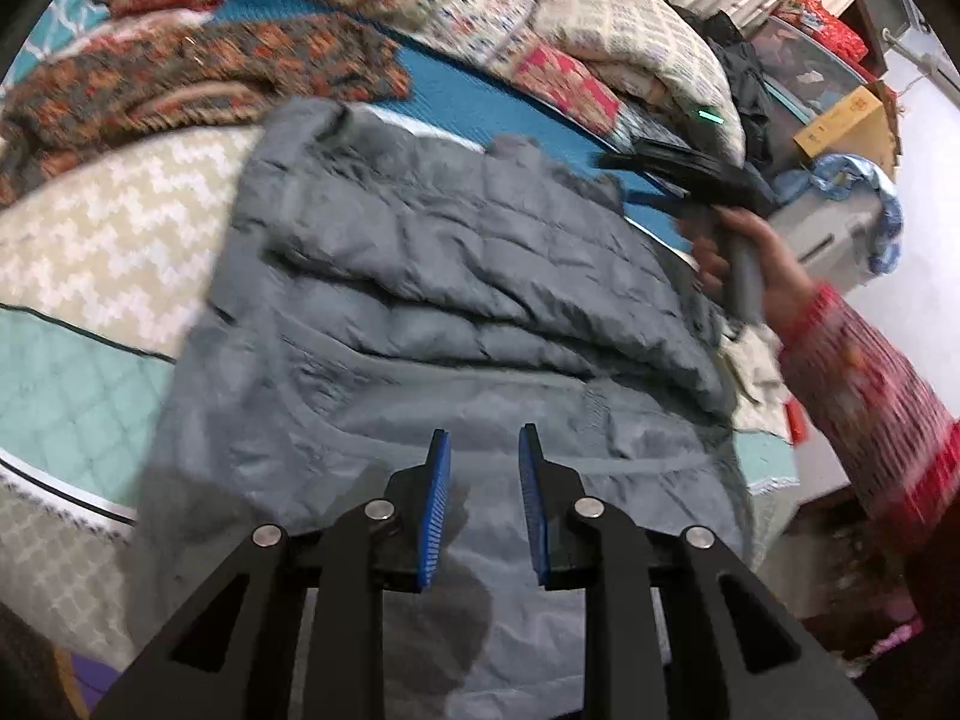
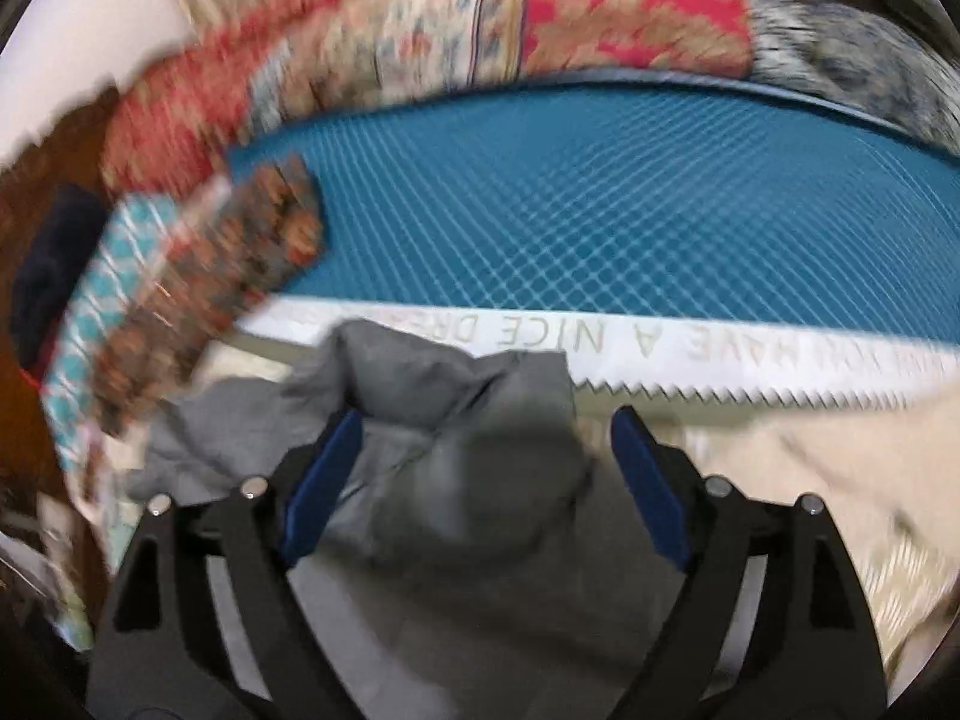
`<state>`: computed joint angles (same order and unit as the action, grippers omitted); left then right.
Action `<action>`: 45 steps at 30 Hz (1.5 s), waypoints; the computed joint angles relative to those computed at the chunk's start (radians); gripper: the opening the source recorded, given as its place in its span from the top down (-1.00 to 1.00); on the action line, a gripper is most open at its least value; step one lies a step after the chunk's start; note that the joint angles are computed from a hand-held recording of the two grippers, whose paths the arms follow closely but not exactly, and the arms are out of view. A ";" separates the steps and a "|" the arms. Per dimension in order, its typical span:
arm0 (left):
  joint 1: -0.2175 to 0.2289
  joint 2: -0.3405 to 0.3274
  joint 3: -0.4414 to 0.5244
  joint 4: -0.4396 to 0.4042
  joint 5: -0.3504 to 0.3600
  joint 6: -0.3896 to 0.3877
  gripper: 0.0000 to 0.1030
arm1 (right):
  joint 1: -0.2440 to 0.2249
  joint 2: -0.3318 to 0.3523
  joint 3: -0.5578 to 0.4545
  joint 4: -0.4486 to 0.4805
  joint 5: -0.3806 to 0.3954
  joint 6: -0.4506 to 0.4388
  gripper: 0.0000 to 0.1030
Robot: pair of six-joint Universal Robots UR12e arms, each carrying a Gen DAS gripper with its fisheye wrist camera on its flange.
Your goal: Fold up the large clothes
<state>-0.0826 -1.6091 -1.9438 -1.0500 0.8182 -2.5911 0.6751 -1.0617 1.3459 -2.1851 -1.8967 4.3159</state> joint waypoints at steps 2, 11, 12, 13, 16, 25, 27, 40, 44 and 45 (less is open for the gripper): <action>-0.009 0.004 -0.002 -0.027 -0.009 0.037 0.55 | -0.015 0.013 -0.007 0.007 0.042 -0.012 -0.17; -0.048 -0.023 0.005 -0.021 0.018 0.025 0.55 | 0.071 -0.006 -0.012 -0.139 -0.089 -0.190 0.89; -0.045 -0.021 0.004 -0.017 0.011 0.019 0.55 | 0.084 -0.008 -0.016 -0.152 -0.108 -0.208 0.89; -0.041 -0.016 0.002 -0.014 0.002 0.015 0.55 | 0.110 -0.010 -0.026 -0.171 -0.141 -0.238 0.90; -0.023 0.009 -0.014 -0.009 -0.016 0.019 0.55 | 0.166 -0.001 -0.059 -0.208 -0.202 -0.288 0.91; 0.086 0.115 -0.084 0.062 -0.072 -0.005 0.55 | 0.344 0.060 -0.159 -0.235 -0.280 -0.371 0.91; 0.133 0.149 -0.098 0.089 -0.118 -0.021 0.55 | 0.376 0.081 -0.186 -0.188 -0.271 -0.354 0.91; 0.152 0.243 -0.114 0.071 -0.223 0.087 0.55 | 0.458 0.202 -0.302 0.082 -0.227 -0.112 0.81; 0.082 0.197 -0.119 0.057 -0.099 0.137 0.55 | 0.467 0.157 -0.245 -0.018 -0.212 -0.097 0.31; 0.062 0.178 -0.121 0.079 -0.036 0.128 0.55 | 0.470 0.149 -0.237 -0.024 -0.220 -0.099 0.18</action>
